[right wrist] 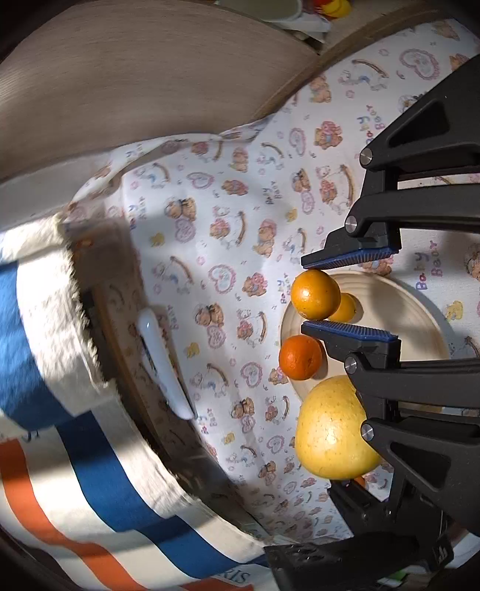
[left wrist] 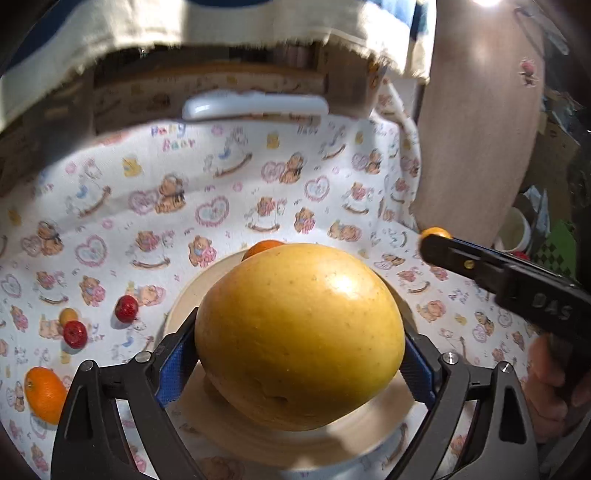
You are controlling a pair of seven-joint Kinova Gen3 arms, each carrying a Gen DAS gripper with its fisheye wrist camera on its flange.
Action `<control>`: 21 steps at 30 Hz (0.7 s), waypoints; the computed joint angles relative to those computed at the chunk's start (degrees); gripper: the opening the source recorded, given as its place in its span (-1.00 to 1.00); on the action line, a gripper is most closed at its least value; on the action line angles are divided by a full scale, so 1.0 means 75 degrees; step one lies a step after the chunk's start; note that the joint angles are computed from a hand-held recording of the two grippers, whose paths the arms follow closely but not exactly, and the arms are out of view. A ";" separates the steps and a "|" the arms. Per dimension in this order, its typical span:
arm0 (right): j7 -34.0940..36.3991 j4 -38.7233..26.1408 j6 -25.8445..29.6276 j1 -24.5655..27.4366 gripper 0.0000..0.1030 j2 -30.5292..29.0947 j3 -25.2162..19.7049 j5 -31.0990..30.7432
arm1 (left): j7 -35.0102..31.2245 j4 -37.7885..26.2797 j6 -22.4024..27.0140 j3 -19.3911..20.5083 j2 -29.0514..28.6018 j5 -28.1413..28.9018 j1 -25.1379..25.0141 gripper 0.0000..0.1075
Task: Organize fruits
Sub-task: 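Carry the large yellow fruit and small yellow-orange fruit over the plate with both tools, then open both tools to set both fruits onto the plate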
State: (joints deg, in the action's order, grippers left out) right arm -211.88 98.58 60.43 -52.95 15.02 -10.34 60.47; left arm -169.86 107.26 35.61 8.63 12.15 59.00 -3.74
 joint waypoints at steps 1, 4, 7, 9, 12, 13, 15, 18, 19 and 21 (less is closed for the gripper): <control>-0.0073 0.0070 -0.0125 0.0052 -0.43 -0.0045 0.0006 -0.0039 | 0.0109 -0.0027 -0.0105 -0.0001 0.0047 -0.0090 0.0082 0.72; -0.0302 0.0191 -0.0304 0.0162 -0.43 -0.0078 0.0021 -0.0158 | 0.0310 -0.0070 -0.0262 0.0054 0.0166 -0.0223 0.0155 0.72; -0.0095 0.0069 -0.0392 0.0306 -0.43 0.0078 0.0036 -0.0531 | 0.0803 -0.0185 -0.0386 0.0072 0.0269 -0.0708 0.0295 0.72; -0.0012 0.0106 -0.0644 0.0374 -0.43 0.0089 0.0090 -0.0658 | 0.0961 -0.0206 -0.0479 0.0147 0.0307 -0.0931 0.0306 0.73; -0.0065 0.0144 -0.0663 0.0299 -0.43 0.0090 0.0167 -0.0619 | 0.0883 -0.0185 -0.0508 0.0297 0.0322 -0.0880 0.0160 0.73; -0.0078 0.0133 -0.0614 0.0268 -0.43 0.0098 0.0182 -0.0596 | 0.0893 -0.0200 -0.0486 0.0319 0.0334 -0.0888 0.0130 0.73; -0.0042 0.0107 -0.0552 0.0240 -0.43 0.0121 0.0192 -0.0582 | 0.0953 -0.0256 -0.0443 0.0338 0.0363 -0.0982 0.0120 0.73; 0.0073 0.0094 -0.0668 0.0283 -0.43 0.0135 0.0196 -0.0642 | 0.0981 -0.0270 -0.0447 0.0383 0.0375 -0.1036 0.0096 0.74; 0.0120 0.0086 -0.0691 0.0290 -0.43 0.0139 0.0202 -0.0662 | 0.0961 -0.0271 -0.0443 0.0402 0.0385 -0.1021 0.0075 0.74; 0.0200 0.0049 -0.0698 0.0280 -0.43 0.0163 0.0215 -0.0689 | 0.0900 -0.0259 -0.0450 0.0440 0.0404 -0.0961 0.0037 0.75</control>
